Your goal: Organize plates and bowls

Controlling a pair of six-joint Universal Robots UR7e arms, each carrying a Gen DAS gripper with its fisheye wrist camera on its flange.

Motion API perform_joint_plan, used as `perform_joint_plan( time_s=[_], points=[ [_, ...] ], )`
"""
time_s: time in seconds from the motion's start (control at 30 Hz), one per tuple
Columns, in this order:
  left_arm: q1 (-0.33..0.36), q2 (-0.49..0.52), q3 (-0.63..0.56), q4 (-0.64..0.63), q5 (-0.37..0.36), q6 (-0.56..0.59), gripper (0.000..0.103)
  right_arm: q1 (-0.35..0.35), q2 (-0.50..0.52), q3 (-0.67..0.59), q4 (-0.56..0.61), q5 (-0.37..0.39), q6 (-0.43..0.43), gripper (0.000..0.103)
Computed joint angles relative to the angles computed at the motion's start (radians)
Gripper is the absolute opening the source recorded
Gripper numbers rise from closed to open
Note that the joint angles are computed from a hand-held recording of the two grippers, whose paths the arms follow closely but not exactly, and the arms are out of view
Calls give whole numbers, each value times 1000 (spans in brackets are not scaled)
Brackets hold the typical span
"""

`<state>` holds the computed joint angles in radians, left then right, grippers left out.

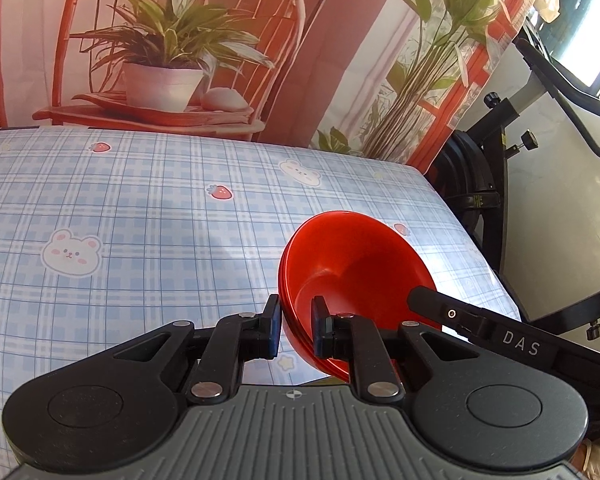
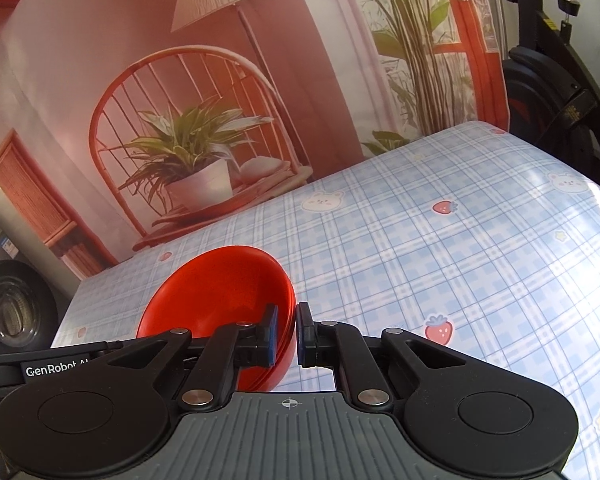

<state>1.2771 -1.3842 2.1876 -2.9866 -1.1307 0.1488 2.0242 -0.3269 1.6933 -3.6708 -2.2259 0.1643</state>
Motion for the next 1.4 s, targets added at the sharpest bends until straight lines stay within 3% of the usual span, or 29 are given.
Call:
perform_joint_plan(
  time_s=[0.57,1.4],
  points=[
    [-64,-155,150,-15,46,-22,17,83,-4,66,-32,-67,11,8],
    [6,-175,203,16,15,-4,17,84,55,142,-81,-56,96,9]
  ],
)
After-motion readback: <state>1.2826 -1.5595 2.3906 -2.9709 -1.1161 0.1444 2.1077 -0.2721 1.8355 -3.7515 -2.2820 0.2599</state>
